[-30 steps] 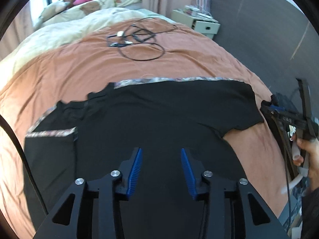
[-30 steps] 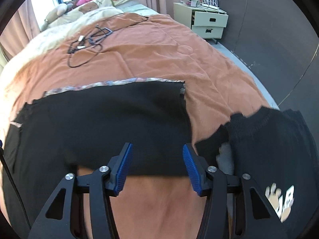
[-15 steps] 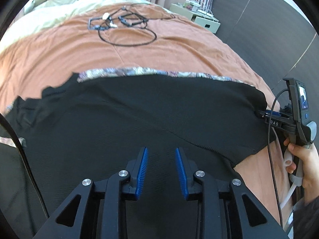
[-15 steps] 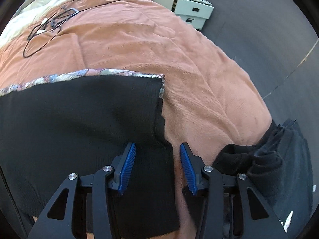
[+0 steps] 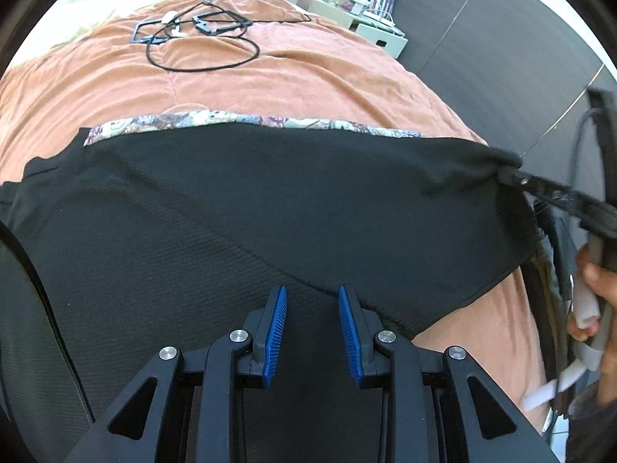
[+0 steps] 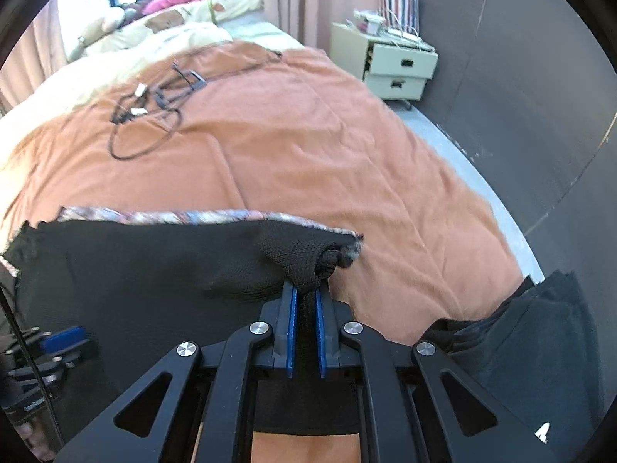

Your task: Fold small clothes

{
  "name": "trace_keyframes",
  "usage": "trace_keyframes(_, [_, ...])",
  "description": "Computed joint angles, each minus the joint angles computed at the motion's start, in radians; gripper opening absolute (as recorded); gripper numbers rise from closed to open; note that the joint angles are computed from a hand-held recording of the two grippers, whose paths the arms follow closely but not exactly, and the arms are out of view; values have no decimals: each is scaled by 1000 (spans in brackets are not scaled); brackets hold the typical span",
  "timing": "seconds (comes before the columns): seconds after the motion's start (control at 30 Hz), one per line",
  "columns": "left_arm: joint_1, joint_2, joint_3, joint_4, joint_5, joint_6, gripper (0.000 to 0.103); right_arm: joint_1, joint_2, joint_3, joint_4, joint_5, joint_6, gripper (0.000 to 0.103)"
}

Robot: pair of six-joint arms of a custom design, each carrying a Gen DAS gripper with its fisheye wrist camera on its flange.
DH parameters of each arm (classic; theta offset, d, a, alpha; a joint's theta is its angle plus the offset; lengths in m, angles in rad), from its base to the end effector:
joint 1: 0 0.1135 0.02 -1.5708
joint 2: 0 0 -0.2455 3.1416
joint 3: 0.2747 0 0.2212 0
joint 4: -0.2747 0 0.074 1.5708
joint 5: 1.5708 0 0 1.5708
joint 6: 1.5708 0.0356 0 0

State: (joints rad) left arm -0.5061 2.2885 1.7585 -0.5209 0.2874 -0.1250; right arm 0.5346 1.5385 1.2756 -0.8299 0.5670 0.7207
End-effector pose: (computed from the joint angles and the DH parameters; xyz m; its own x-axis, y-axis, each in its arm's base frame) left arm 0.3880 -0.2266 0.1487 -0.8265 0.3214 -0.4622 0.4888 0.8169 -0.3060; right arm 0.2516 0.1268 0.2691 -0.7174 0.2222 -0.6603 0.3410 0.9385 -0.0548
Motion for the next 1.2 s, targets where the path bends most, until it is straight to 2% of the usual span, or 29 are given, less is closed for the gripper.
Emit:
trace_keyframes(0.17, [-8, -1, 10, 24, 4, -37, 30, 70, -36, 101, -107, 41, 8, 5])
trace_keyframes(0.33, [-43, 61, 89, -40, 25, -21, 30, 174, -17, 253, -237, 107, 53, 5])
trace_keyframes(0.57, [-42, 35, 27, -10, 88, -13, 30, 269, 75, 414, -299, 146, 53, 5])
trace_keyframes(0.8, [78, -64, -63, -18, 127, 33, 30, 303, 135, 489, -303, 119, 59, 5])
trace_keyframes(1.07, [290, -190, -151, -56, 145, 141, 30, 340, 327, 759, -387, 81, 44, 5])
trace_keyframes(1.2, [372, -213, -161, -81, 138, 188, 30, 353, 464, 940, -446, 56, 22, 5])
